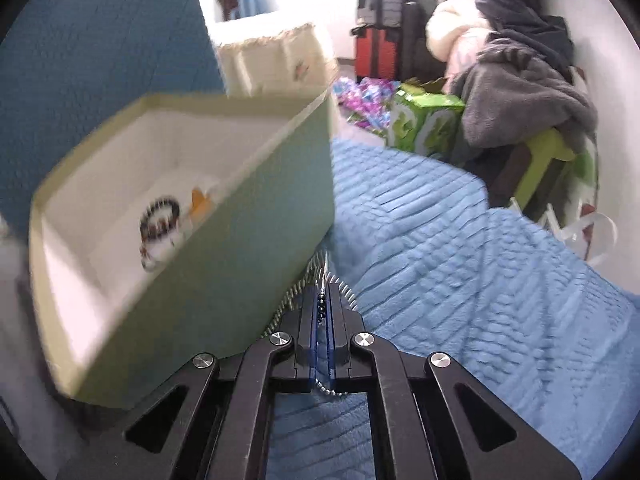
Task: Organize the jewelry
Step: 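Carry the dangling bead chain around to the box opening with the right tool, then lower the bead chain into the box and open the right tool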
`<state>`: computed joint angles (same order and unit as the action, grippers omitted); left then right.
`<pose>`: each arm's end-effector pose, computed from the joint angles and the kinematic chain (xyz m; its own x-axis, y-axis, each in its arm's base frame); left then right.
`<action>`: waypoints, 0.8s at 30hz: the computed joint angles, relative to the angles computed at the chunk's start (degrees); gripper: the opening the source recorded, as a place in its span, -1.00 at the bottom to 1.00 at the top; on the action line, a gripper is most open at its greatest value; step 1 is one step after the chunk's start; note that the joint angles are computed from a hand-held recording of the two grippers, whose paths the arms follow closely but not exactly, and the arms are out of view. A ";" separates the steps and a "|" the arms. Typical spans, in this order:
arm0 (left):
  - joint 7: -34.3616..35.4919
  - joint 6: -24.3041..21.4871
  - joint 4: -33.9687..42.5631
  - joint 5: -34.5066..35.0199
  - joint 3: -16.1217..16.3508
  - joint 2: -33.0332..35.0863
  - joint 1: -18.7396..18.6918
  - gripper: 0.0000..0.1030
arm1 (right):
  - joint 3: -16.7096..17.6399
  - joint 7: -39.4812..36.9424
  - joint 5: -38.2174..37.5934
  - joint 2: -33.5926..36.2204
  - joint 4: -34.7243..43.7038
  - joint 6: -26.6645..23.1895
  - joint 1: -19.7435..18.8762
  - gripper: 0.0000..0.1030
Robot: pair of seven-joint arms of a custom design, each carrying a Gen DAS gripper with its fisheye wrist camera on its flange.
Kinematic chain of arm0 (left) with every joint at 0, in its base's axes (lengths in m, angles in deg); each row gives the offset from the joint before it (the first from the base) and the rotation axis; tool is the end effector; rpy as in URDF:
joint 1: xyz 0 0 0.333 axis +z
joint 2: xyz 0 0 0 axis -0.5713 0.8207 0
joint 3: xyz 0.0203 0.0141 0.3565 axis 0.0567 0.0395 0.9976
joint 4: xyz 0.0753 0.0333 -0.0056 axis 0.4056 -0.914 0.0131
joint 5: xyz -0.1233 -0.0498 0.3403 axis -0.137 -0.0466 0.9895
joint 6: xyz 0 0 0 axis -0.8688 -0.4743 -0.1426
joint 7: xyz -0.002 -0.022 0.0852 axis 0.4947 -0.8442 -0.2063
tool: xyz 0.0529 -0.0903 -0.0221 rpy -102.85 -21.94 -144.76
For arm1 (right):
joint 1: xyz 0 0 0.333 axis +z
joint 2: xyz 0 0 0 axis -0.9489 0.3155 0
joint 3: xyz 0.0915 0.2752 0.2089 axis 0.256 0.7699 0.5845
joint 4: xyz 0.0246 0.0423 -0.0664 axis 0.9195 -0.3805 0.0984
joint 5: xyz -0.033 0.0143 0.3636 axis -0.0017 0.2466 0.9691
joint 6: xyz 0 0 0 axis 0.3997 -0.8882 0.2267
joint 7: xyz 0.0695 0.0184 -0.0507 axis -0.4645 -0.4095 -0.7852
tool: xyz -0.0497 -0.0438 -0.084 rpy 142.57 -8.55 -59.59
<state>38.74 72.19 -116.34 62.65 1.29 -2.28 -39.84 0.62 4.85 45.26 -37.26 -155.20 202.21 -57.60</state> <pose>0.5777 -0.1414 0.6502 -0.2358 -0.9278 0.2892 -0.7501 -0.0154 -0.6612 0.6349 0.0901 0.4546 0.1516 -0.9877 0.0375 -0.7483 -0.1394 -0.6485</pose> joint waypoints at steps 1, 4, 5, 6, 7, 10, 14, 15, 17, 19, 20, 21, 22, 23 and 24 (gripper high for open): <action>0.48 -0.10 -0.06 -0.63 0.03 -0.25 0.10 0.57 | -1.28 1.62 -0.75 -0.74 0.11 -0.20 1.14 -0.97; 1.78 -0.07 0.18 -2.25 0.18 -0.62 0.20 0.57 | -3.87 6.37 -4.19 -2.35 0.73 -0.85 3.41 -0.97; 2.36 0.14 0.18 -2.93 0.25 -0.85 0.23 0.57 | -4.15 7.72 -5.08 -3.08 0.95 -0.97 3.61 -0.97; 2.49 0.13 0.24 -3.19 0.30 -0.91 0.19 0.57 | -4.93 9.70 -6.93 -3.99 0.62 -0.83 4.38 -0.97; 2.50 0.04 0.37 -3.33 0.34 -0.90 0.15 0.57 | -5.15 11.12 -8.34 -4.35 1.02 -0.99 4.50 -0.97; 2.67 -0.18 0.77 -3.74 0.42 -0.83 0.09 0.57 | -4.49 14.20 -10.86 -5.51 2.21 -1.68 3.71 -0.97; 3.60 -0.30 1.09 -4.89 0.40 -0.99 0.01 0.57 | -2.61 16.47 -12.81 -7.15 3.54 -2.38 2.04 -0.97; 3.79 -0.59 1.23 -5.04 0.43 -1.00 0.00 0.57 | -2.00 16.65 -12.78 -7.47 3.81 -2.76 1.51 -0.97; 3.58 -0.99 1.68 -4.66 0.47 -0.88 -0.01 0.57 | -0.43 16.28 -11.44 -7.96 4.97 -4.31 0.26 -0.97; 3.60 -1.11 1.84 -4.93 0.53 -0.93 0.06 0.57 | 0.03 17.35 -12.39 -8.58 6.26 -5.67 0.06 -0.97; 3.68 -1.35 2.12 -5.10 0.58 -0.89 0.11 0.57 | -0.02 18.43 -13.86 -8.83 7.01 -6.48 0.19 -0.97; 3.46 -1.64 2.56 -4.69 0.62 -0.74 0.15 0.57 | 0.33 18.89 -14.42 -9.03 7.64 -7.04 0.03 -0.97; 2.58 -2.15 3.21 -3.43 0.65 -0.53 0.18 0.57 | 0.75 19.27 -14.72 -9.32 8.45 -7.68 -0.13 -0.97; 2.28 -2.35 3.43 -2.91 0.65 -0.48 0.24 0.57 | 1.13 19.62 -15.01 -9.51 9.33 -8.42 -0.30 -0.97; 2.22 -2.62 3.99 -2.55 0.64 -0.41 0.31 0.57 | 1.60 19.73 -14.97 -9.68 10.20 -9.10 -0.49 -0.97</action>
<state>40.96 69.57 -112.34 60.10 1.93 -2.69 -39.53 2.22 24.59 30.29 -46.94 -145.00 193.10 -58.09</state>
